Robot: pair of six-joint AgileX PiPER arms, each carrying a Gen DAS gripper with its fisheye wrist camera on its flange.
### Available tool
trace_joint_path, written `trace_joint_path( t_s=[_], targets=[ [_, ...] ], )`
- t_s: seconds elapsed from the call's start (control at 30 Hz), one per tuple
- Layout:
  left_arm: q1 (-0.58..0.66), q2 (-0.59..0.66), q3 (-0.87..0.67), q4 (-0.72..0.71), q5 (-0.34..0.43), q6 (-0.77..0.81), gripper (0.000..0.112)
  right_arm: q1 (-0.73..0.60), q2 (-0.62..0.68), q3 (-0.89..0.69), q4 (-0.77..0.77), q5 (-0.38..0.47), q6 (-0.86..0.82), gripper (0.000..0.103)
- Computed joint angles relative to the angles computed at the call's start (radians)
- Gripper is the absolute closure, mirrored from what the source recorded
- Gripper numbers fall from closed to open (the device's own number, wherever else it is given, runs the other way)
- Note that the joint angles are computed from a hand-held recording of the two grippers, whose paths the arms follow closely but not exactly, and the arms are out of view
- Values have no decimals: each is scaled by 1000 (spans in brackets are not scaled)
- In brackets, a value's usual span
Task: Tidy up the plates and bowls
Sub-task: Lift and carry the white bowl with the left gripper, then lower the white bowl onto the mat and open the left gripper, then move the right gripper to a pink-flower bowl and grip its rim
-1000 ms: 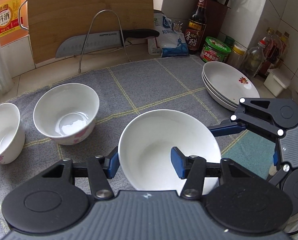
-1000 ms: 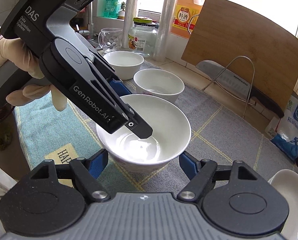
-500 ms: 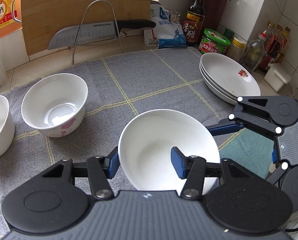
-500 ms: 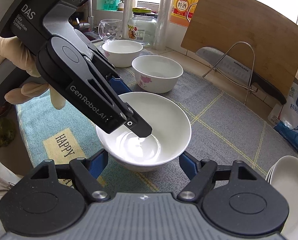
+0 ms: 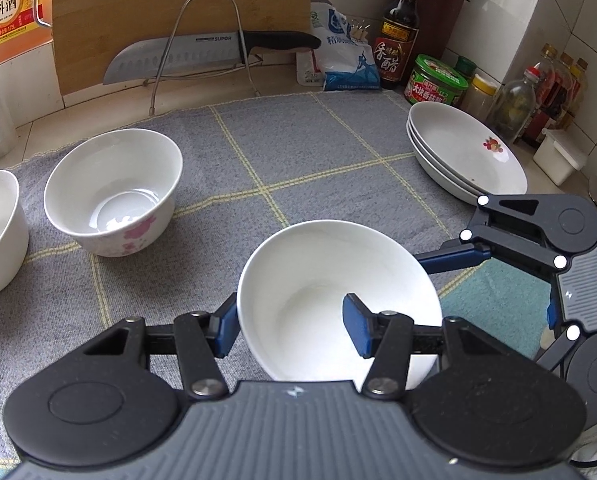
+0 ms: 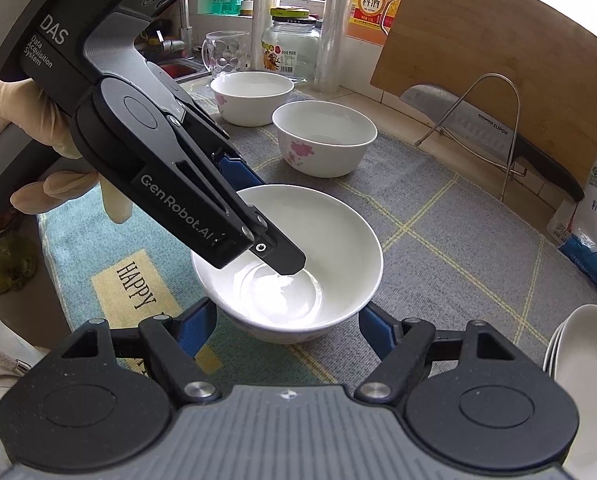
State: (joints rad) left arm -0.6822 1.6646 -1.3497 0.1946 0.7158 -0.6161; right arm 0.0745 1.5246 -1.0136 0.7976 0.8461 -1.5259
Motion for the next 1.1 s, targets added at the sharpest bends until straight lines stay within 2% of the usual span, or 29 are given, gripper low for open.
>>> trace_joint_path(
  t_s=[0.07, 0.1, 0.17, 0.2, 0.23, 0.3, 0.57, 0.77, 0.9, 1.1],
  targets=[
    [0, -2, 3, 1, -4, -4, 53, -5, 3, -5, 4, 11, 1, 21],
    [-4, -4, 6, 16, -7, -19, 44, -8, 5, -8, 6, 20, 0, 19],
    [-21, -11, 13, 75, -10, -69, 33, -9, 8, -11, 4, 28, 2, 11],
    [-26, -14, 12, 92, -8, -83, 32, -11, 4, -4, 14, 24, -12, 3],
    [-27, -17, 12, 99, -7, -89, 31, -16, -3, 5, 31, 22, -33, 0],
    [-25, -29, 19, 110, -11, -106, 28, -29, -5, 2, 47, 48, -51, 0],
    [-62, -68, 38, 287, 26, -280, 21, -45, -26, -20, 44, 76, -60, 0],
    [-65, -91, 65, 384, 57, -392, 21, -54, -11, -77, 40, 100, -48, 0],
    [-60, -99, 89, 481, 85, -457, 21, -56, 22, -144, 39, 129, -26, 0],
    [-58, -70, 116, 639, 136, -532, 21, 6, 119, -299, 1, 129, 60, 0]
  ],
)
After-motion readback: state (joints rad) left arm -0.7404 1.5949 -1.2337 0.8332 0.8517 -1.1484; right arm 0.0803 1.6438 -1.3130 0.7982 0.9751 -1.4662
